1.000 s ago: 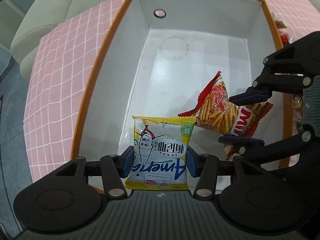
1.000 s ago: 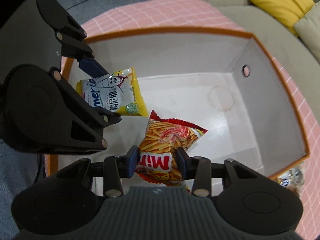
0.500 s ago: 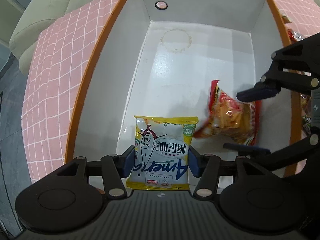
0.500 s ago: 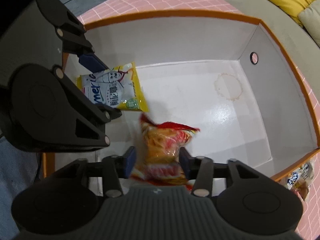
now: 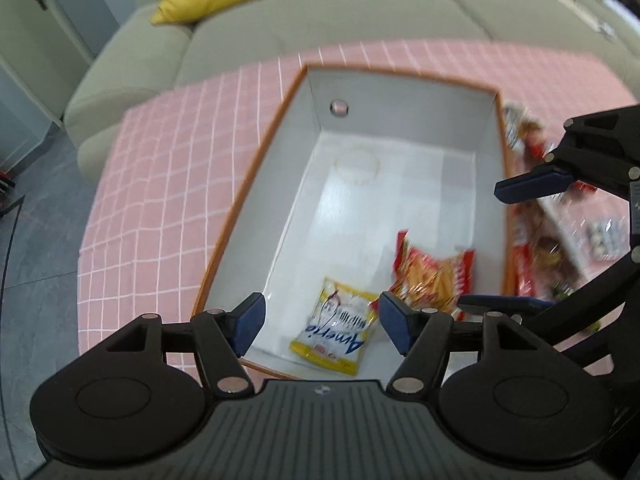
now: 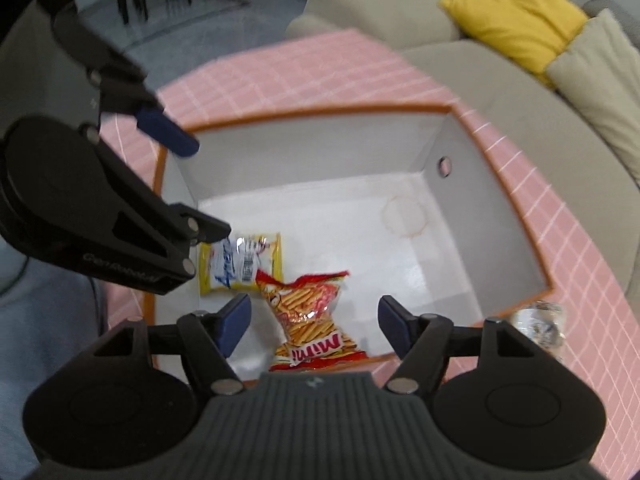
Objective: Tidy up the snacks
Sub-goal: 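Move both tools back toward the remaining snacks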
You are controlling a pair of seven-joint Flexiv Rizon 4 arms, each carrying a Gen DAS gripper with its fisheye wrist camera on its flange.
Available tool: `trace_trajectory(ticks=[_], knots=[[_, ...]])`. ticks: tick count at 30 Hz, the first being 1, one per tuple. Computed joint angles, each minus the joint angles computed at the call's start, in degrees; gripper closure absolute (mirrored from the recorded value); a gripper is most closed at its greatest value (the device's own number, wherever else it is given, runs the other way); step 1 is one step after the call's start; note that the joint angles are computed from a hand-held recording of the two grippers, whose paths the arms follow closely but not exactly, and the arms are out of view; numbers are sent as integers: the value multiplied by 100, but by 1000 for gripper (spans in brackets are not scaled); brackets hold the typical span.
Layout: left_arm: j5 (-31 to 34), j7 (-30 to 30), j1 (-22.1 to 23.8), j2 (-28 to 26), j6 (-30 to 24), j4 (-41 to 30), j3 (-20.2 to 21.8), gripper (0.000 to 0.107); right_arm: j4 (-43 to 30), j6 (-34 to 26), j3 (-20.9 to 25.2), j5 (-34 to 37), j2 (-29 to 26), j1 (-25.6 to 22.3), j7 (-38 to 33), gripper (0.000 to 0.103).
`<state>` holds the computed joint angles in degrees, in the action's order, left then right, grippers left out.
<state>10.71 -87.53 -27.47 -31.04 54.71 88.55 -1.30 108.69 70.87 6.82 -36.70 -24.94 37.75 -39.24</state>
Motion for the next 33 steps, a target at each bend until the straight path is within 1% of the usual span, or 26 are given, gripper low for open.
trace_trajectory(ticks=[1,4,7,9,11,13,14,16,18,23,26,29,33], knots=[[2,-78,-14,79,174,118,-3,30,166,170,-206,-243,125,114,302,27],[38,-362,-73,300,672,449,26,30,605,569,-705,-1179,479,342,1333,26],[97,-815,-189,445,1043,652,110,30,963,855,-1224,-2616,809,500,2816,26],[201,-1167,-297,548,1314,798,186,30,1144,853,-1468,-3766,1051,517,3978,26],[274,-1433,-370,615,1606,926,203,30,1274,689,-1516,-4815,1269,423,5101,26],[353,-1657,-437,678,1933,1084,227,29,1445,378,-1399,-5514,1499,300,6002,26],[382,-1761,-483,685,2077,1135,238,29,1553,166,-1306,-5722,1618,251,6364,26],[405,-1946,-577,701,2323,1249,252,29,1805,-208,-1097,-5933,1848,149,6894,26],[305,-1961,-564,692,2625,1412,139,29,2049,-587,-881,-6000,2020,53,7311,26],[-36,-1885,-651,609,3122,1721,-21,29,2605,-1369,-301,-5797,2322,-164,7945,26],[-212,-1738,-754,522,3225,1799,-73,29,2891,-1780,59,-5588,2428,-286,8174,26],[-435,-1452,-731,401,3213,1848,-283,29,3150,-2111,429,-5324,2478,-394,8314,26],[-703,-1194,-771,237,3191,1913,-433,29,3337,-2054,723,-5186,2397,-673,8464,26]])
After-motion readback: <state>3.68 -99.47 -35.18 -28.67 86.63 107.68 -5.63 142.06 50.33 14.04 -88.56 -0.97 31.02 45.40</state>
